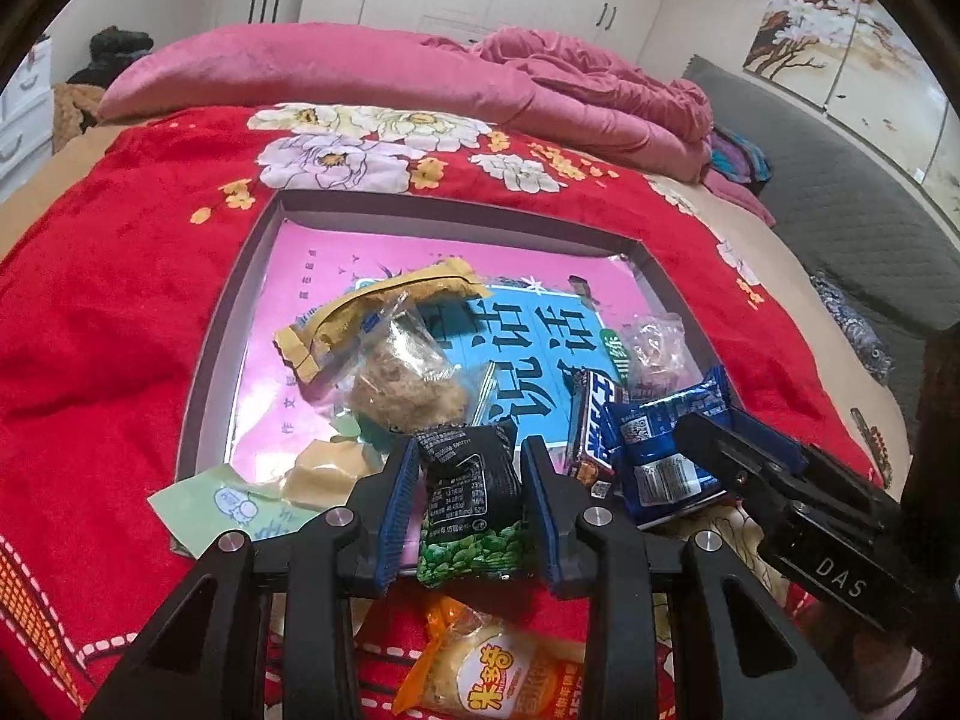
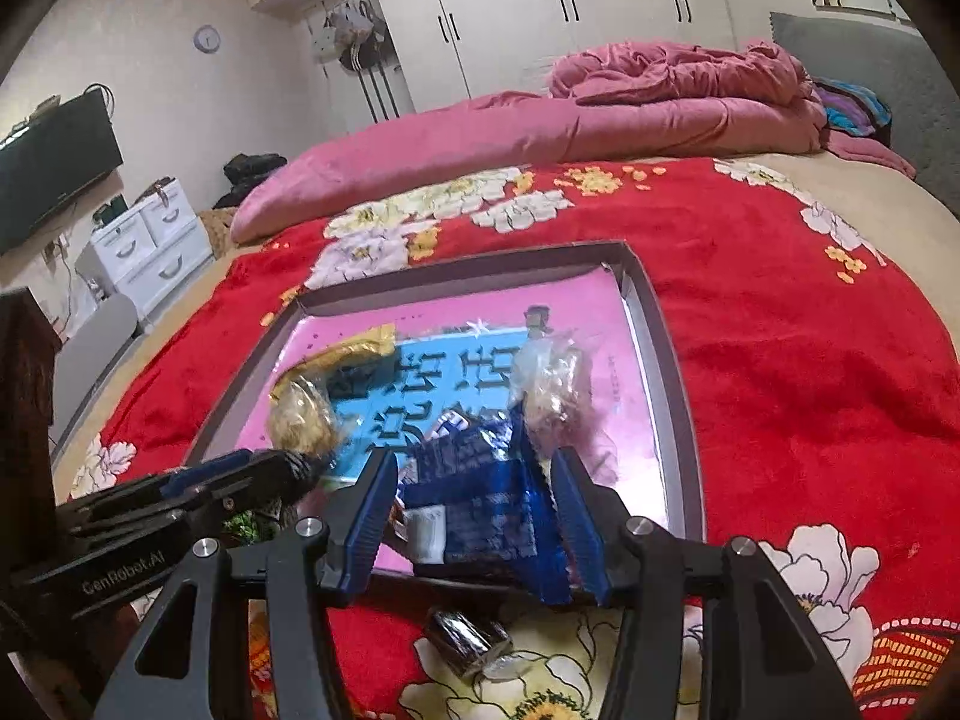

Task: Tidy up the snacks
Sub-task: 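Carry both held packets over the tray and open both tools to drop them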

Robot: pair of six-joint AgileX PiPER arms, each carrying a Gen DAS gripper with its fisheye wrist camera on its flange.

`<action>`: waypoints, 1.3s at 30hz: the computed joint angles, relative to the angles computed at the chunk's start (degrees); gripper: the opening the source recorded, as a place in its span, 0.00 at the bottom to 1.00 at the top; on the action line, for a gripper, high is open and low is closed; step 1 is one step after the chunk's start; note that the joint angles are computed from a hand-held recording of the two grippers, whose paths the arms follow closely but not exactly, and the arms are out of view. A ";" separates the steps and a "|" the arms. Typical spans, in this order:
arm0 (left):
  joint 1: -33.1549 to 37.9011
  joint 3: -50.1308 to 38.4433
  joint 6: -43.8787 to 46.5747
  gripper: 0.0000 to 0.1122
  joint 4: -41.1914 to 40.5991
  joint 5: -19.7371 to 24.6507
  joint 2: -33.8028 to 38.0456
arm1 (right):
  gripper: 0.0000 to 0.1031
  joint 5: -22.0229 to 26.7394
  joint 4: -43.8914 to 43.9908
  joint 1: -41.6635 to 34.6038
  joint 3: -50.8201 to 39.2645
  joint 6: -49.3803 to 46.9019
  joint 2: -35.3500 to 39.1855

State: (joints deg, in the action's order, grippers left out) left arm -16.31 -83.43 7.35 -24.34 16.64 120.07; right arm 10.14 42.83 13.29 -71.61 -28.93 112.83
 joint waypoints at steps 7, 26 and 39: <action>-0.02 -0.20 -3.33 0.45 3.22 0.19 -0.04 | 0.52 -0.59 -12.60 -0.42 0.39 13.86 0.17; -0.22 4.97 -1.50 0.63 2.40 -3.84 -4.11 | 0.63 -2.79 8.58 -2.35 4.38 -5.58 -3.27; -1.54 10.36 -4.04 0.66 7.27 -5.94 -8.34 | 0.68 -1.85 18.44 -3.16 7.97 -15.62 -6.12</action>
State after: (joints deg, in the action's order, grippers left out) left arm -17.85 -73.07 3.31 -17.07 10.70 111.73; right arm 8.29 61.27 10.13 -63.64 -44.55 106.71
